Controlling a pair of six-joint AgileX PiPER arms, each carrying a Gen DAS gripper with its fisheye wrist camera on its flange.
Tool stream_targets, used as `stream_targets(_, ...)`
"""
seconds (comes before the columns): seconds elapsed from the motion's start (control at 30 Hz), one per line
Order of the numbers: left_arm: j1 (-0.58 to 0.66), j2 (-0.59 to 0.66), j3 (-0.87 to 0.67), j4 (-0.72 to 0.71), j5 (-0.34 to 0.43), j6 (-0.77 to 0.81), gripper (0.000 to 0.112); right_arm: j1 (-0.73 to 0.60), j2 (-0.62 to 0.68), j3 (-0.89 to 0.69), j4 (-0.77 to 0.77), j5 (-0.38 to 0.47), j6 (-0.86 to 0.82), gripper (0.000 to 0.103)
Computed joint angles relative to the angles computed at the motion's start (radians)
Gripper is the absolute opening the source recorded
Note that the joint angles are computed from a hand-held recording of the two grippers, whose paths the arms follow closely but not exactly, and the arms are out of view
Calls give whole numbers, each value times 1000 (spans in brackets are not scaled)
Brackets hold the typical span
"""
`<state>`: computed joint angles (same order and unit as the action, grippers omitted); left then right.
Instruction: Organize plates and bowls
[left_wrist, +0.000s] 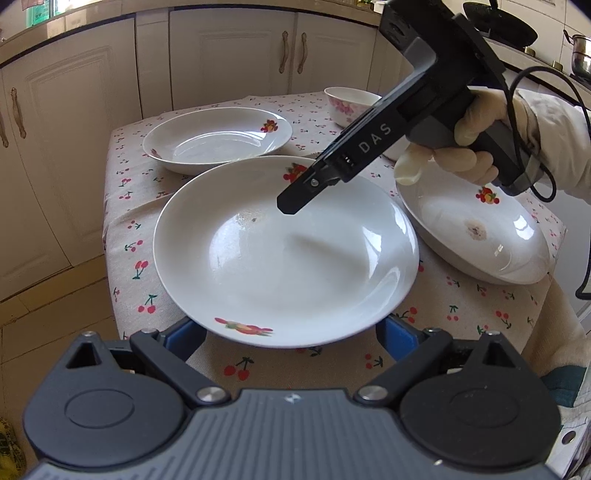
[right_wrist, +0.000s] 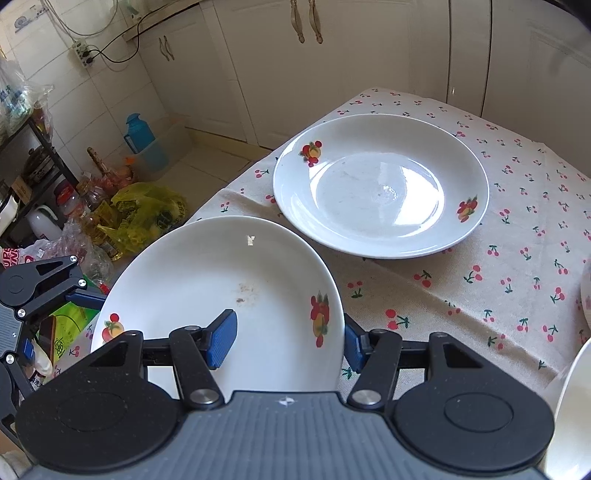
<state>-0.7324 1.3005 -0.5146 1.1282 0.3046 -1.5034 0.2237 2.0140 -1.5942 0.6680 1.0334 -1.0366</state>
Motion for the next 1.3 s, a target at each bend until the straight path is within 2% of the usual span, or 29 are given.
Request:
stream_targets(0.2, 8, 8, -4, 7, -12, -9, 97, 0, -7, 10, -9, -13, -5, 65)
stream_targets(0.3, -2, 5, -3, 17, 3, -23, 97, 4, -12, 15, -11, -15, -10, 70)
stream_targets(0.43, -57, -13, 1, 36, 75, -66, 97, -2, -57, 72, 16, -44, -49, 92)
stream_targets(0.63, -211, -56, -7, 30, 268, -139, 98, -52, -183, 196, 84, -88, -148, 103)
stream_targets(0.73, -273, -70, -23, 9, 338, -169, 98, -98, -271, 293, 131, -111, -219, 103)
stream_targets(0.9, -366, -64, -49, 3, 406, -241, 100, -199, -431, 482, 220, -138, -375, 103)
stream_targets(1.0, -428, -33, -69, 11, 454, -306, 100, -290, -521, 592, 275, -124, -478, 103)
stream_targets(1.13, -473, -1, -100, 18, 463, -361, 100, -445, -614, 714, 322, -57, -605, 103)
stream_targets(1.3, -495, 47, -167, 2, 469, -328, 100, -656, -674, 822, 322, 32, -787, 103)
